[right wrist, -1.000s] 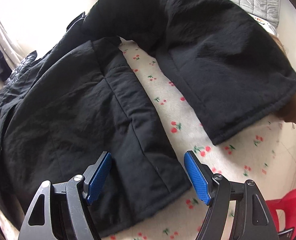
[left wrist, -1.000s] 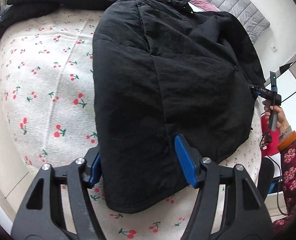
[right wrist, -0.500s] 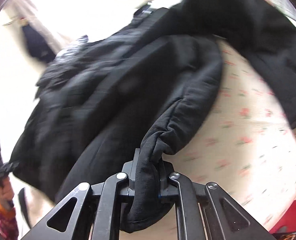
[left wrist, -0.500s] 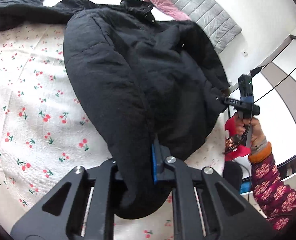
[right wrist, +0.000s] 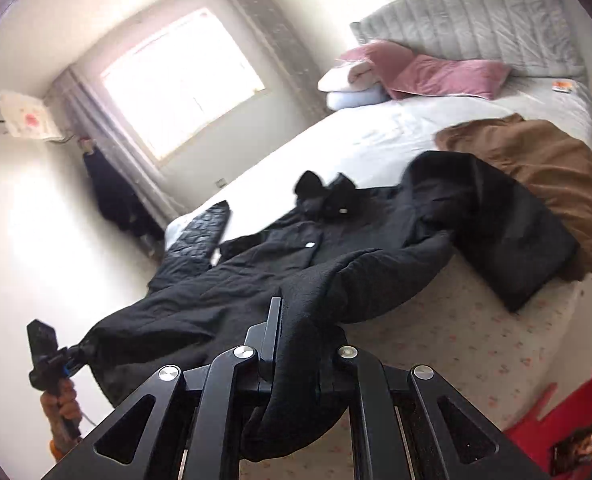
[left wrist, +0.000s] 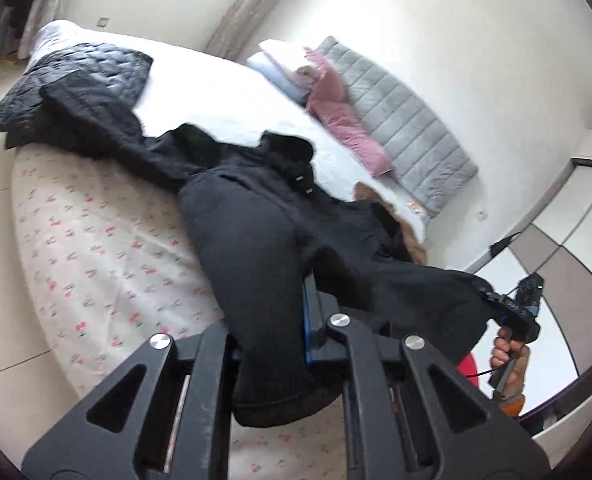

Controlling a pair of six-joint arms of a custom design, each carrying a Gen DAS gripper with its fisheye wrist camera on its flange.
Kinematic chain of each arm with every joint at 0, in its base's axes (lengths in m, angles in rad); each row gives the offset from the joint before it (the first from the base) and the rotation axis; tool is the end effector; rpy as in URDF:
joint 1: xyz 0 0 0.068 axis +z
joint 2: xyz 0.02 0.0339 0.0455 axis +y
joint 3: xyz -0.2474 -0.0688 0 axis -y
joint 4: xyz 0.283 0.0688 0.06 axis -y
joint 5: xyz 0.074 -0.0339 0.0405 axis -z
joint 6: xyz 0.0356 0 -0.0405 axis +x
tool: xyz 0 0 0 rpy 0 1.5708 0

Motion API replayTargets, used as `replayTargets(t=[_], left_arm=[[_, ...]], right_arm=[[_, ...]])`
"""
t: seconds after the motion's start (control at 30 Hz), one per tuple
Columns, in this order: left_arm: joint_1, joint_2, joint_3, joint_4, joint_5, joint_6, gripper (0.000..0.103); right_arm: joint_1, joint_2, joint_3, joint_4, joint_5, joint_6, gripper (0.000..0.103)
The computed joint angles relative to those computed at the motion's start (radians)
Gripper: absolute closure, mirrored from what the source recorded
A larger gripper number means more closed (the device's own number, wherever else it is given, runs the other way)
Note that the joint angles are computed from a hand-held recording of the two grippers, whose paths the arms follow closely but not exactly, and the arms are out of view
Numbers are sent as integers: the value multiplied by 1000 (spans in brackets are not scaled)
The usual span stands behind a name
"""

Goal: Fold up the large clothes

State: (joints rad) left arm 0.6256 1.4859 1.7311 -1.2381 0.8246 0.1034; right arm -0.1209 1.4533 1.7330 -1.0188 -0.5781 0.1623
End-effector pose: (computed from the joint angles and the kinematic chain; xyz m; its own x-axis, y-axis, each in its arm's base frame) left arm 0.2687 0.1619 0.4047 -0.6828 -0.4068 -0.6068 -0.0019 0.8316 -0.5554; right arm 0.3232 -0.0197 0.4251 -0.7084 0.2224 -0.6699 -0.1879 0.8554 0.4827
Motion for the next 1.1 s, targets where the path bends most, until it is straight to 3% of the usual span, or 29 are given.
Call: replayTargets(t=[0.07, 0.1, 0.13, 0.2, 0.27, 0.33, 0.47, 0.53, 0.7, 0.8, 0.9, 0.97, 1.0, 1.03, 1.1], left_arm=[[2, 23, -25, -93, -58, 109, 86], [-13, 20, -56, -115, -114, 152, 75], [-49, -10, -118, -93, -213, 166, 61], [-121, -120, -283, 9, -425, 180, 48], [-162, -218, -411, 96, -569, 206, 47], [-168, -275, -476, 104, -586, 245, 46], [-183, -349, -516, -10, -430, 349, 37], [-259, -409, -565, -17, -411, 391, 32], [-558, -493, -679, 46, -526, 391, 30], [-678, -428, -698, 95, -578, 392, 30], [-765, -355, -712, 204, -701, 355, 30], [-783, -309, -698, 237, -729, 315, 40], [-787, -283, -673, 231, -737, 287, 66], [-795, -270, -644, 227, -780, 258, 93], [-775, -251, -586, 220, -765, 215, 93]], right_arm=[[-64, 8, -29, -66, 16, -49, 89], [-83, 25, -30, -116, 40, -105, 82], [-63, 31, -51, -136, 123, -132, 76], [-30, 4, -154, -131, 300, -177, 53], [-24, -44, -274, -88, 380, -200, 48], [-41, -57, -329, -86, 350, -208, 48], [10, -70, -383, -132, 250, -239, 48], [46, -81, -408, -161, 216, -245, 47], [146, -93, -498, -150, 215, -261, 46], [249, -117, -543, -127, 263, -316, 46], [376, -110, -555, -112, 373, -366, 43], [449, -96, -567, -76, 477, -386, 43], [471, -93, -577, -48, 506, -397, 44], [486, -94, -587, -21, 521, -413, 63], [509, -98, -589, 26, 578, -419, 94]])
